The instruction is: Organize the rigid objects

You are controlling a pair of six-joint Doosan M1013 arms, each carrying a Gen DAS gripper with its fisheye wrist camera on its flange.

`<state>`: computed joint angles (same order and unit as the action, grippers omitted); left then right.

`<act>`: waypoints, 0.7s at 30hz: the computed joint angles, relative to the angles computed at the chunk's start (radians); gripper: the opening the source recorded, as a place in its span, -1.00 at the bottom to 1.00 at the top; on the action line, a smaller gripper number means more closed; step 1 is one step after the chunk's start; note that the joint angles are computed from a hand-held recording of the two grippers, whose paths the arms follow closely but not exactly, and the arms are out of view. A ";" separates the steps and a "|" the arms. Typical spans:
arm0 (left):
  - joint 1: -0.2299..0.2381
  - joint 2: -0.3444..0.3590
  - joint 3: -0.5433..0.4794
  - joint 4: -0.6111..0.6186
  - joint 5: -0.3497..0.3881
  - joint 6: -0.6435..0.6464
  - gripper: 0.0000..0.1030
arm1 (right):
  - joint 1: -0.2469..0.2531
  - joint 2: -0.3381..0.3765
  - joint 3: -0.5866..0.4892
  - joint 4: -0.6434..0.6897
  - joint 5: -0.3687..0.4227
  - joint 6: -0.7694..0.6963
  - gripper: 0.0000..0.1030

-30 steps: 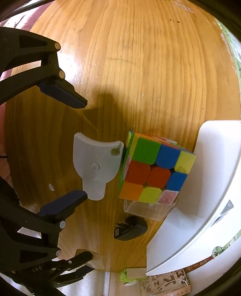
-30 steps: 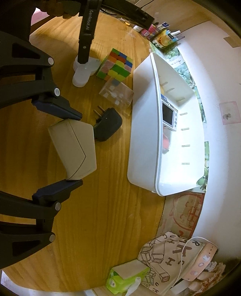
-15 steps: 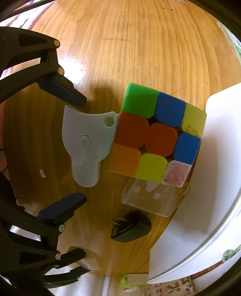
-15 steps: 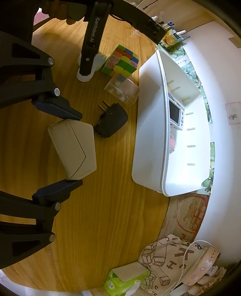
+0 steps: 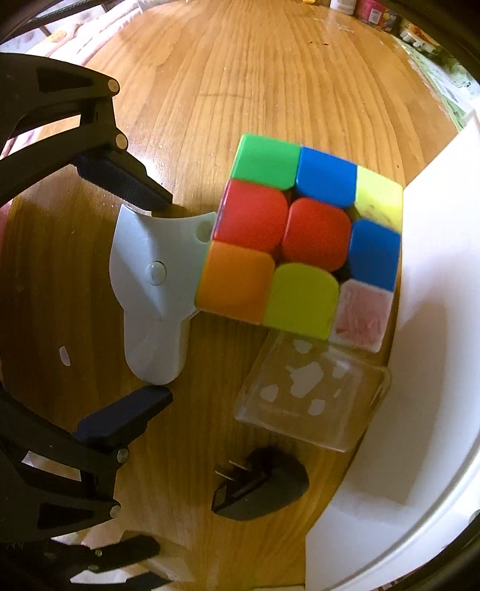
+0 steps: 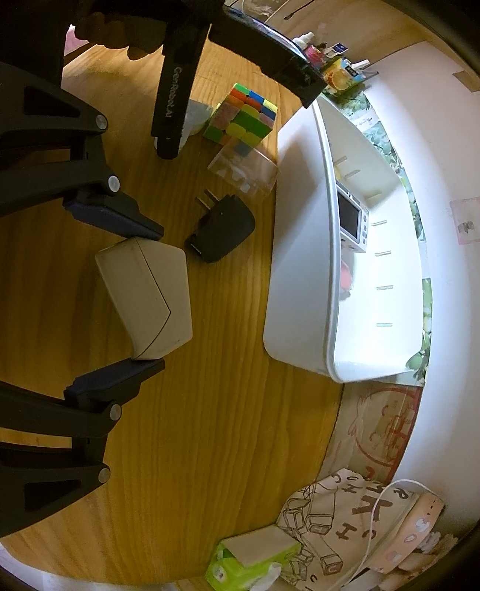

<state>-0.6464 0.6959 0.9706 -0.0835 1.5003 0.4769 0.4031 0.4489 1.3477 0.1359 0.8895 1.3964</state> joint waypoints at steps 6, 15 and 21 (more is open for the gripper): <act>-0.008 0.031 -0.040 0.010 0.015 -0.019 0.82 | -0.008 -0.008 0.008 0.009 -0.011 -0.003 0.23; -0.018 0.006 0.010 0.016 -0.032 -0.024 0.75 | -0.013 -0.027 0.024 0.012 -0.031 -0.016 0.23; -0.017 -0.046 0.079 -0.006 -0.065 -0.045 0.75 | -0.011 -0.043 0.032 0.012 -0.054 -0.028 0.23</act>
